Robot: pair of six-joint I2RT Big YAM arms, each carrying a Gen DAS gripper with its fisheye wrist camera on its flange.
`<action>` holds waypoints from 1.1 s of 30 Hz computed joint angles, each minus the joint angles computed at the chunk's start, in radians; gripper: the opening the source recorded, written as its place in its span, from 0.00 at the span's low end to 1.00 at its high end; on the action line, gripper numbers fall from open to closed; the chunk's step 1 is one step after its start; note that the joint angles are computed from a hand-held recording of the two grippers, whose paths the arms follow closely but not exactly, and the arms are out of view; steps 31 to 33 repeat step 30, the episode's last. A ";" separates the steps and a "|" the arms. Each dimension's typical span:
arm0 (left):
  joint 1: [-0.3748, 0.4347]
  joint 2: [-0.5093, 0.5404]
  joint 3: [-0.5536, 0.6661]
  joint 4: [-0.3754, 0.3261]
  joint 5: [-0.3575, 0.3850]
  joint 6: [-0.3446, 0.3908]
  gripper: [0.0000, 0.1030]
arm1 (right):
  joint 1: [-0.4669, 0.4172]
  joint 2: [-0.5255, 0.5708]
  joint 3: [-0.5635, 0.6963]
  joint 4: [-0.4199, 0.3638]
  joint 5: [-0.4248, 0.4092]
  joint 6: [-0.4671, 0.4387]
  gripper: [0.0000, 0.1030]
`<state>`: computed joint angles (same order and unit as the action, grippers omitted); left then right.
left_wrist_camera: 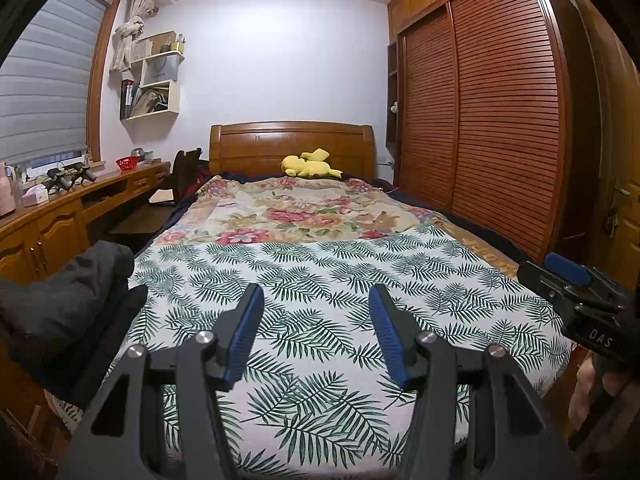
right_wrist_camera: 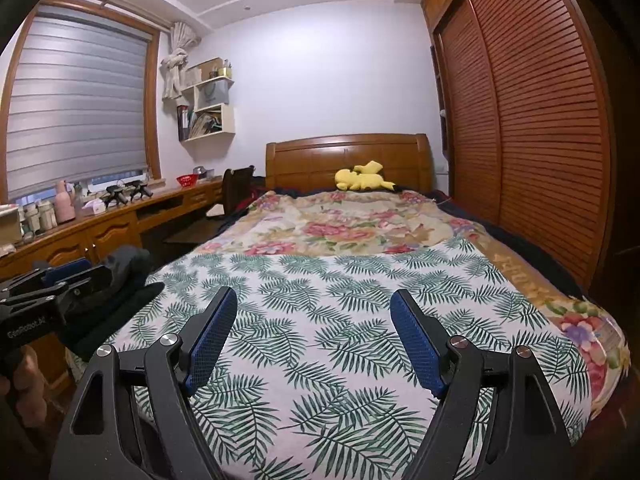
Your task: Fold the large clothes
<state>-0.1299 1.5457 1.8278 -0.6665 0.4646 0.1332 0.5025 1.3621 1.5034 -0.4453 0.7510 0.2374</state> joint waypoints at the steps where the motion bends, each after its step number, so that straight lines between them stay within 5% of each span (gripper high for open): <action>1: -0.001 0.001 0.001 0.000 -0.002 0.000 0.52 | 0.001 0.001 0.000 0.001 0.001 0.000 0.78; 33: 0.002 0.002 0.002 -0.004 -0.005 0.004 0.52 | 0.002 0.001 -0.001 0.003 0.001 0.001 0.79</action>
